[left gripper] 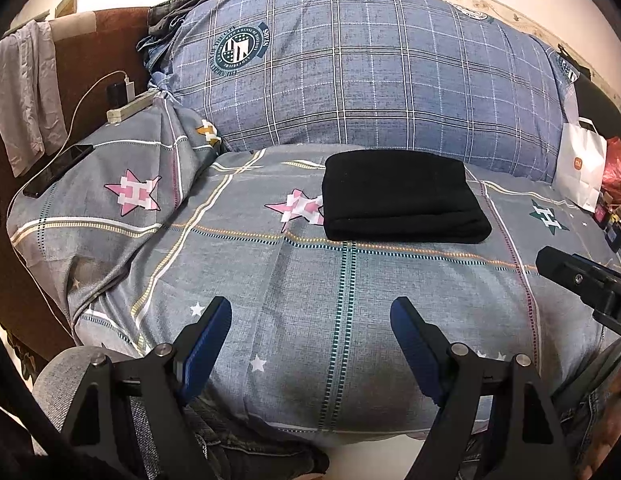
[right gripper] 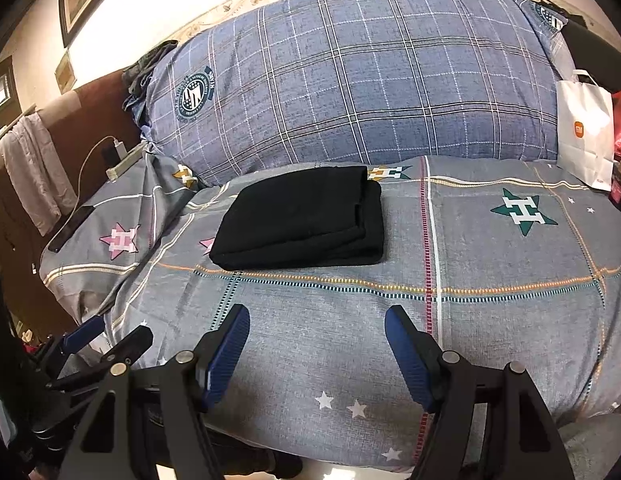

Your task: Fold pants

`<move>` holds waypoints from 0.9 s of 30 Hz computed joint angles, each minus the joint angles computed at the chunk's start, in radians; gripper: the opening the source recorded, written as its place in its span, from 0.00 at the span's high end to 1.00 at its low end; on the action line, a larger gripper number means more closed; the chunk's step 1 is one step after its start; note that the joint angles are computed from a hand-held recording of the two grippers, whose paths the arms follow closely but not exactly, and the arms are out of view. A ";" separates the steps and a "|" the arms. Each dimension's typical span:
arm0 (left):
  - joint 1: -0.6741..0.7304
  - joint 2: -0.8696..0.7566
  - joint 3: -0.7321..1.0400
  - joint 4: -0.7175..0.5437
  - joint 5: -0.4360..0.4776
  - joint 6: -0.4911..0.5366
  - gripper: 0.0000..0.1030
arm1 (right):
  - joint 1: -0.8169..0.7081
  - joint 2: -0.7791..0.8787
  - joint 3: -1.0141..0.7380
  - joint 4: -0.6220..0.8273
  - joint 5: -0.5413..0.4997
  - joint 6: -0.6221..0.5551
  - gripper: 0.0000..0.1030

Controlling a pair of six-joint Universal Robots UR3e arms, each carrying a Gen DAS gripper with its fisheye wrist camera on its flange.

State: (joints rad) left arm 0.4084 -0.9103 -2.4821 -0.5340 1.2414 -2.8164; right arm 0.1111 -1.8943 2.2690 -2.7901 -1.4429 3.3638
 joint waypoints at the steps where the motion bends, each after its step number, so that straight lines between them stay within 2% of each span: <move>1: 0.005 0.002 0.000 -0.004 -0.005 0.002 0.20 | -0.001 0.001 0.000 -0.001 0.001 -0.002 0.29; 18: 0.008 0.005 0.000 -0.007 -0.008 0.006 0.20 | 0.003 0.005 -0.003 0.000 -0.008 0.001 0.29; 27: 0.036 0.027 -0.012 -0.012 -0.045 0.017 0.20 | 0.007 0.013 -0.001 -0.001 -0.018 -0.004 0.29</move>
State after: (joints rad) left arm 0.4448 -0.8829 -2.4944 -0.5458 1.1968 -2.7991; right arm 0.1177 -1.8813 2.2677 -2.7907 -1.4613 3.3597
